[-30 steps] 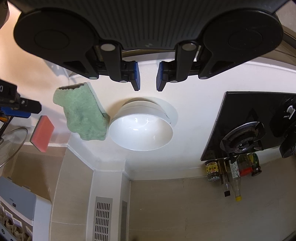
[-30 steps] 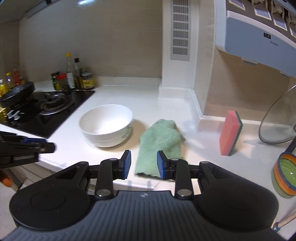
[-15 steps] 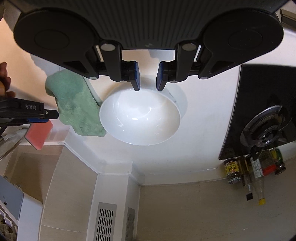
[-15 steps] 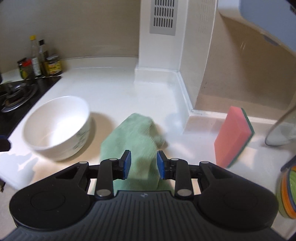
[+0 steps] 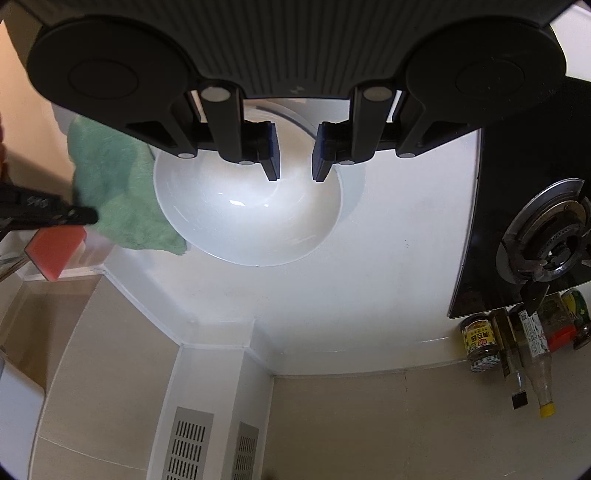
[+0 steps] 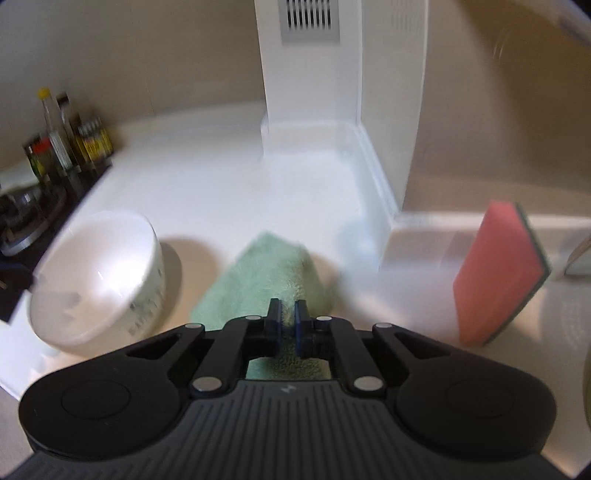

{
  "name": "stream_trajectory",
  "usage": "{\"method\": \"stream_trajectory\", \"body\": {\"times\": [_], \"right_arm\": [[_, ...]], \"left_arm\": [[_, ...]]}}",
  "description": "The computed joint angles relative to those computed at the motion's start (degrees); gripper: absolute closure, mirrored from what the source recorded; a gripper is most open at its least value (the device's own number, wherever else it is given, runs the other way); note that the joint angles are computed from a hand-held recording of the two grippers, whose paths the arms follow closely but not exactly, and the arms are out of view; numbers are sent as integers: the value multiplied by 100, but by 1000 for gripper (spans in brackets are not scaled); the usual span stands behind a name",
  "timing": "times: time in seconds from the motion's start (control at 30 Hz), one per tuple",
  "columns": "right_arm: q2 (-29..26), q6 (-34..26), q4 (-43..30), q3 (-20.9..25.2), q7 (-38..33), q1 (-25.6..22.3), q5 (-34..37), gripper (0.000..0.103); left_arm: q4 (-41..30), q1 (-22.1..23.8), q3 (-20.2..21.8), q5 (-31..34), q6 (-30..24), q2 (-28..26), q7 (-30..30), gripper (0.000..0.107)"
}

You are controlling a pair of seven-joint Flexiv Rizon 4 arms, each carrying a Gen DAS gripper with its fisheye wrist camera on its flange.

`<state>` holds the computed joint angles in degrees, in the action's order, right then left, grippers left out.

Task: Clean bowl
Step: 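Grasp the green cloth with the right gripper while the left gripper approaches the bowl, then grip the bowl rim with the left gripper while the right gripper lowers the cloth inside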

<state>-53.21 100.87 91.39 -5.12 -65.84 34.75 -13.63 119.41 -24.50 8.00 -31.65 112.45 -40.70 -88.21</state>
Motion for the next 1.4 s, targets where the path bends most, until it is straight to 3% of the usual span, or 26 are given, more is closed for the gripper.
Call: {"method": "stream_trajectory", "body": {"times": [0.1, 0.17, 0.3, 0.47, 0.63, 0.73, 0.77, 0.87, 0.97, 1.03, 1.13, 1.4], "right_arm": [[122, 356, -109, 254, -213, -203, -134, 98], [167, 471, -253, 730, -413, -548, -396, 98], [85, 542, -588, 2075, -646, -1460, -1152, 98], [-224, 501, -895, 3365, -709, -2251, -2106, 98], [-597, -252, -1323, 3422, -572, -2118, -2353, 98], [-590, -859, -1534, 2573, -605, -1539, -2048, 94], [-614, -1140, -1619, 2567, -858, -1470, -1752, 91], [-740, -1822, -1799, 2857, -1161, -1615, -1738, 80], [-587, -1218, -1613, 2330, -1092, -1394, -1551, 79], [-599, -1023, -1590, 2617, -1375, -1551, -1446, 79], [-958, -2001, -1999, 3641, -2357, -1963, -1412, 77], [-1403, -3549, -2955, 3890, -3158, -1722, -1079, 77]], "left_arm": [[18, -133, 188, -125, -17, 40, 49, 83], [17, -246, 316, -263, -32, 40, 88, 83], [50, -397, 477, -536, -52, 51, 122, 83], [102, -495, 566, -774, -16, 64, 176, 83], [147, -553, 582, -1000, -33, 61, 206, 83], [156, -627, 628, -1100, -99, 54, 263, 83], [146, -667, 660, -1140, -131, 40, 279, 83], [109, -691, 708, -1185, -218, 8, 267, 83], [43, -659, 735, -1154, -281, -33, 210, 83], [13, -489, 600, -1013, -285, -30, 126, 83], [-64, -197, 371, -756, -335, -39, -32, 83], [-179, 434, -95, 105, -567, -37, -332, 82]]}}
